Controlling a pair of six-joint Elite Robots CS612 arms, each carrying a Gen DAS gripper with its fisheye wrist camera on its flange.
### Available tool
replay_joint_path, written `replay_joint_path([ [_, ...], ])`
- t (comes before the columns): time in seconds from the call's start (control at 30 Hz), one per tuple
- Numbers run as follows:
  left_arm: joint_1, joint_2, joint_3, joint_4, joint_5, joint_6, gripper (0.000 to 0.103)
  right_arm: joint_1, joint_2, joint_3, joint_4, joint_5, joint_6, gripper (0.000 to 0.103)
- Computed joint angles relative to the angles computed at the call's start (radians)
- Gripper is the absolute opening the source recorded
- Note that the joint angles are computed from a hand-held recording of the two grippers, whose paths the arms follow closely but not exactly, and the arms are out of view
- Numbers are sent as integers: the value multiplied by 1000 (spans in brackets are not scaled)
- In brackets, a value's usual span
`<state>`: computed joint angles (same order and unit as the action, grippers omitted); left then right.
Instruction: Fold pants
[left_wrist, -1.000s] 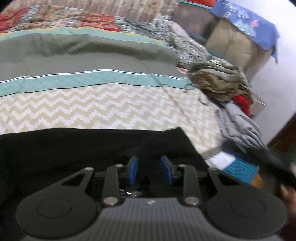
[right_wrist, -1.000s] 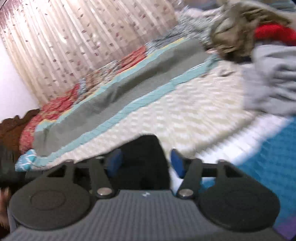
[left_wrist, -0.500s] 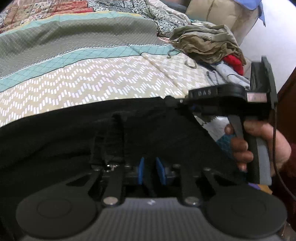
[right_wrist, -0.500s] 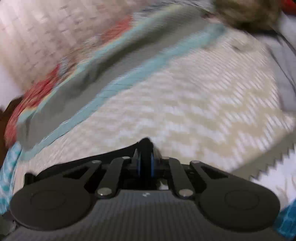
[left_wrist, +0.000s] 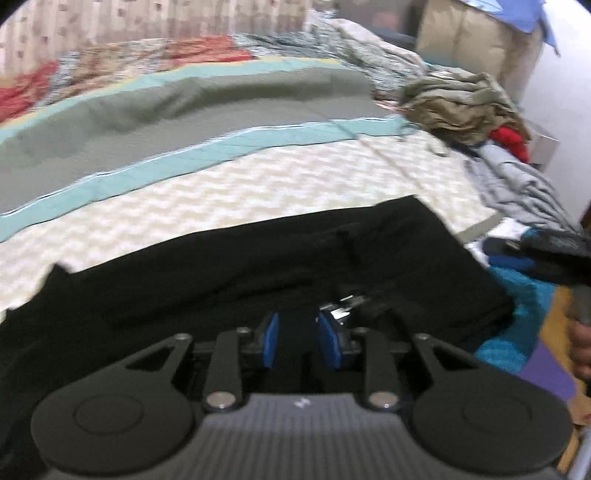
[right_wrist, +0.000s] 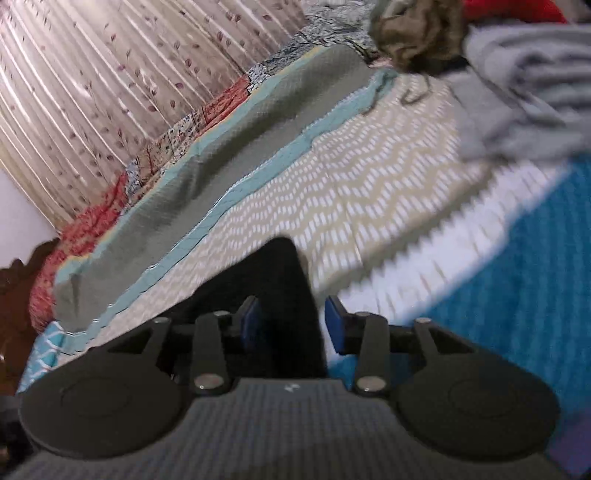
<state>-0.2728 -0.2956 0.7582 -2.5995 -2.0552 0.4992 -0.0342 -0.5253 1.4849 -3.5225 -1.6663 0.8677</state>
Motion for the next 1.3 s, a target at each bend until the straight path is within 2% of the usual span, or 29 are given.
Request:
replay_joint_path([
  [0.1,15,-3,7,-6,21,-38,27,13,-3,15,3,-9,42,48],
  [0.2,29,-5,11,-11,35,-76,28,18,-5,14,38,12,59,48],
  [0.33,63,1,0,-68,-19,-178,28,29,-16,-19,158,-24,6,48],
  [0.5,102,51,-98,-159,-31,-346,29,39,-13,-56,240,-52,-34,48],
  [0.6,117,94,-184,-129,-18,-424,31,43,-9,-65,259,-66,-39,49],
  [0.63,121,111,-216,-98,-21,-430,31,44,-9,-64,263,-69,-43,49],
  [0.7,121,138,-261,-27,-24,-389,30,46,-9,-67,276,-78,-43,49],
  [0.77,114,152,-284,104,15,-318,29,49,-9,-69,283,-86,-35,49],
  [0.8,110,166,-293,134,30,-305,28,51,-11,-65,282,-92,-30,49],
  [0.83,111,176,-293,123,29,-287,29,52,-10,-67,285,-95,-25,49],
  [0.87,111,171,-267,69,29,-269,30,52,-10,-67,286,-95,-22,49],
  [0.93,114,164,-263,82,22,-291,29,53,-12,-65,288,-94,-14,49],
  [1.0,118,165,-292,143,5,-328,27,55,-15,-62,290,-92,-3,49],
  [1.07,128,158,-296,166,-39,-386,26,56,-20,-57,288,-90,21,49],
  [1.17,154,149,-278,94,-216,-483,26,56,-22,-46,269,-82,57,49],
  [1.3,170,158,-292,15,-287,-562,26,50,-18,-40,236,-58,107,49],
])
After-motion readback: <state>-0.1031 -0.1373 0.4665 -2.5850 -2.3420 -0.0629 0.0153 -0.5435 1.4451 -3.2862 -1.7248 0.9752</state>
